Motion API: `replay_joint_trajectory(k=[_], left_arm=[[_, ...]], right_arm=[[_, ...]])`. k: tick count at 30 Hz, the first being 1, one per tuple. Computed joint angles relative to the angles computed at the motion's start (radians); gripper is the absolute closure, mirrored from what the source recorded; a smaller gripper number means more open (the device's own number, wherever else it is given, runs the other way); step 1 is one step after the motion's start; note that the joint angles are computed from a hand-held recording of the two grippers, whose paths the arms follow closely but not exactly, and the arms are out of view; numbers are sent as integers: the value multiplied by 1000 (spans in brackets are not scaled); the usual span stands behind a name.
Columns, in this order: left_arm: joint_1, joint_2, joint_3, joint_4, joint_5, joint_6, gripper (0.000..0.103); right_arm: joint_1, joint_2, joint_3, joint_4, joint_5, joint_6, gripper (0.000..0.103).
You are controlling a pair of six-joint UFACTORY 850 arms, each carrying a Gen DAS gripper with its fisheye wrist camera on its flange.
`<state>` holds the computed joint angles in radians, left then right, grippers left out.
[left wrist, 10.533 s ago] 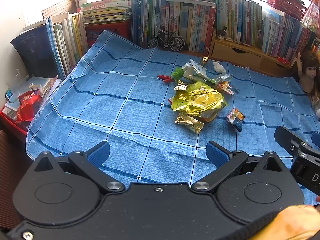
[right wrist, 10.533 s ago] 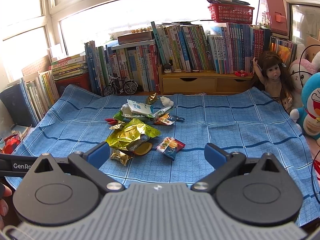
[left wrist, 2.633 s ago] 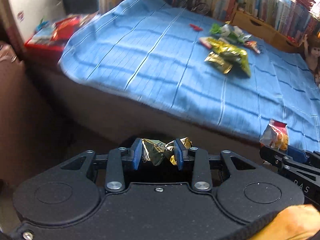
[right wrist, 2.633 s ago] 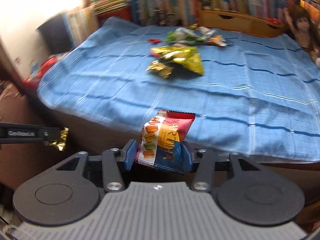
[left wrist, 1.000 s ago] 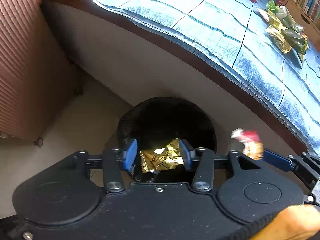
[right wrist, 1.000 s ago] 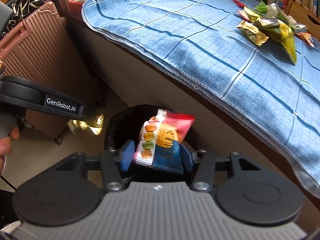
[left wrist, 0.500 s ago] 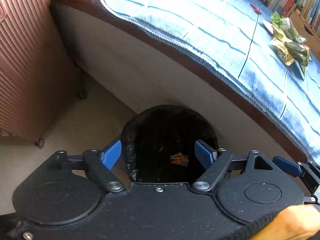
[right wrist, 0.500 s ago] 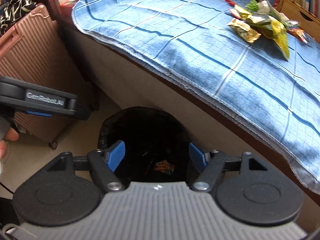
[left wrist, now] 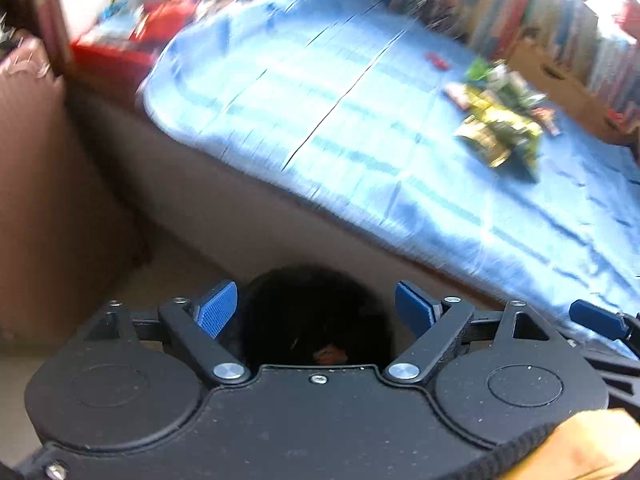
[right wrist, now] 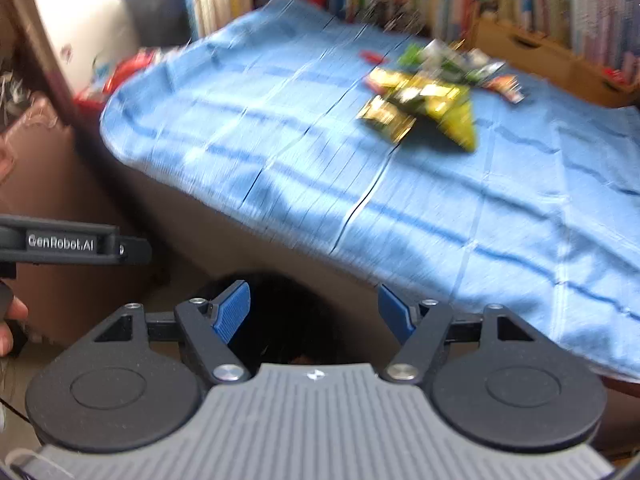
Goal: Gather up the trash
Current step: 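Move both tools back over the snack pile on the cloth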
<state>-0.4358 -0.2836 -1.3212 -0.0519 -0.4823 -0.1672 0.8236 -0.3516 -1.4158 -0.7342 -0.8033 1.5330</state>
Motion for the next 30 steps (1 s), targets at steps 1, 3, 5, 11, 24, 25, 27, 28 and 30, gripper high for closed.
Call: replay_joint_trajectory(k=[1, 3, 5, 11, 24, 25, 27, 28, 30], left_arm=[[-4, 3, -8, -12, 13, 25, 18], [-14, 3, -27, -41, 36, 74, 18], [-28, -7, -58, -65, 46, 109, 18], [-70, -68, -166, -119, 65, 153, 18], [-155, -352, -540, 13, -40, -15, 18], [-163, -391, -592, 51, -77, -69, 18], [-171, -472, -697, 55, -143, -119, 19], [-174, -517, -758, 51, -178, -143, 19], [-181, -612, -894, 70, -255, -223, 23]], right_arm=[[3, 8, -2, -21, -23, 22, 22], [9, 23, -7, -62, -71, 66, 22], [10, 34, -12, -96, -110, 103, 22], [-9, 73, -6, -168, -196, 162, 22], [-230, 138, 110, -311, -42, 266, 19], [-265, 135, 116, -296, 13, 243, 19], [-320, 123, 118, -265, 102, 202, 16], [-347, 120, 123, -259, 153, 190, 13], [-399, 103, 122, -222, 247, 142, 10]])
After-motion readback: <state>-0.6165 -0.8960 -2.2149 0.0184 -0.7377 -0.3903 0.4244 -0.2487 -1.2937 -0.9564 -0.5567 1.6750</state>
